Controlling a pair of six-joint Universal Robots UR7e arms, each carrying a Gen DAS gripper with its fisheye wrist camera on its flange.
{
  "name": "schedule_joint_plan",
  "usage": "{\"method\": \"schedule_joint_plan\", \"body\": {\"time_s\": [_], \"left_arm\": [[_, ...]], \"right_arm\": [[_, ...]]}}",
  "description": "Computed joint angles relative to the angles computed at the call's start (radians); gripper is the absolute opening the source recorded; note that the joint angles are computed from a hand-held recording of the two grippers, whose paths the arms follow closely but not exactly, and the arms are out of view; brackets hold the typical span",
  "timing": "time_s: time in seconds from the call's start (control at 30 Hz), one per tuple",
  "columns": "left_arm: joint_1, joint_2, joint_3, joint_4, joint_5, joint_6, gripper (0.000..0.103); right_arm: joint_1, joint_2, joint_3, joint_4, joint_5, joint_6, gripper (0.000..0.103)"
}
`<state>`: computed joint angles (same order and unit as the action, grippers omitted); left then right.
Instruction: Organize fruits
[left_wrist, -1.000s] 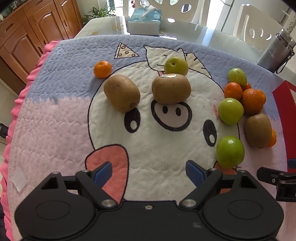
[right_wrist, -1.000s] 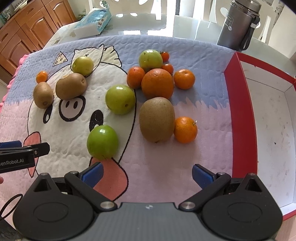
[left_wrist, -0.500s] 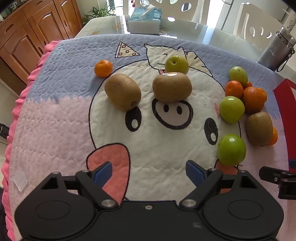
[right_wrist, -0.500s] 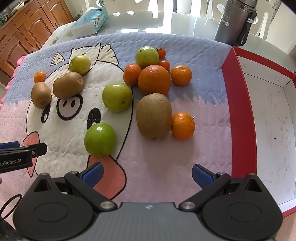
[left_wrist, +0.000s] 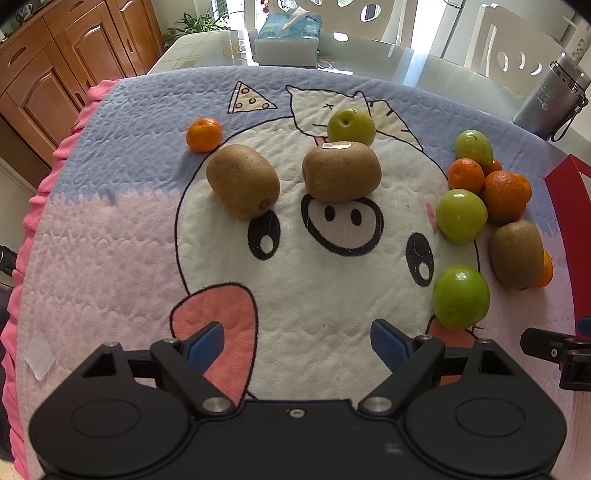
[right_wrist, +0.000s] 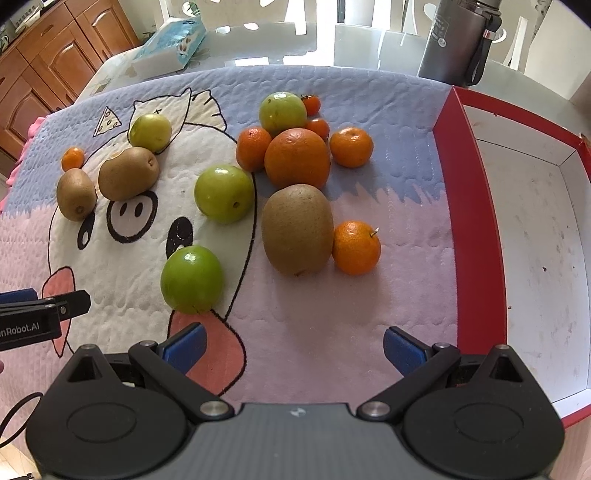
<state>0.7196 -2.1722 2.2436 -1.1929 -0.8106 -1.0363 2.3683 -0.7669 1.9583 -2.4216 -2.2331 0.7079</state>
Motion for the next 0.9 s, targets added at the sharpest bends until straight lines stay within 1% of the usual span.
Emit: {"method": "schedule_joint_plan", "body": {"time_s": [0.2, 0.4, 0.63, 0.83, 0.9], "left_arm": [[0.008, 0.005, 0.005, -0.018, -0.014, 0.023, 0.103], [0.03, 0.017, 0.016, -0.038, -0.035, 0.047, 0.103], [0.052, 0.033, 0.024, -0.066, -0.046, 0.075, 0.103], [0.071, 0.048, 0.031, -0.105, -0.057, 0.117, 0.103], [0.075, 0.048, 0.037, -0.132, -0.065, 0.148, 0.103]], "right_arm": [[-0.002, 0.001, 0.0, 0.008, 0.009, 0.004, 0.103], [-0.01, -0.001, 0.007, 0.013, 0.024, 0.007, 0.103], [-0.02, -0.008, 0.019, -0.004, 0.018, 0.014, 0.103], [-0.039, -0.022, 0.048, -0.07, 0.041, 0.008, 0.103], [-0.045, -0.033, 0.07, -0.135, 0.047, -0.012, 0.1]]}}
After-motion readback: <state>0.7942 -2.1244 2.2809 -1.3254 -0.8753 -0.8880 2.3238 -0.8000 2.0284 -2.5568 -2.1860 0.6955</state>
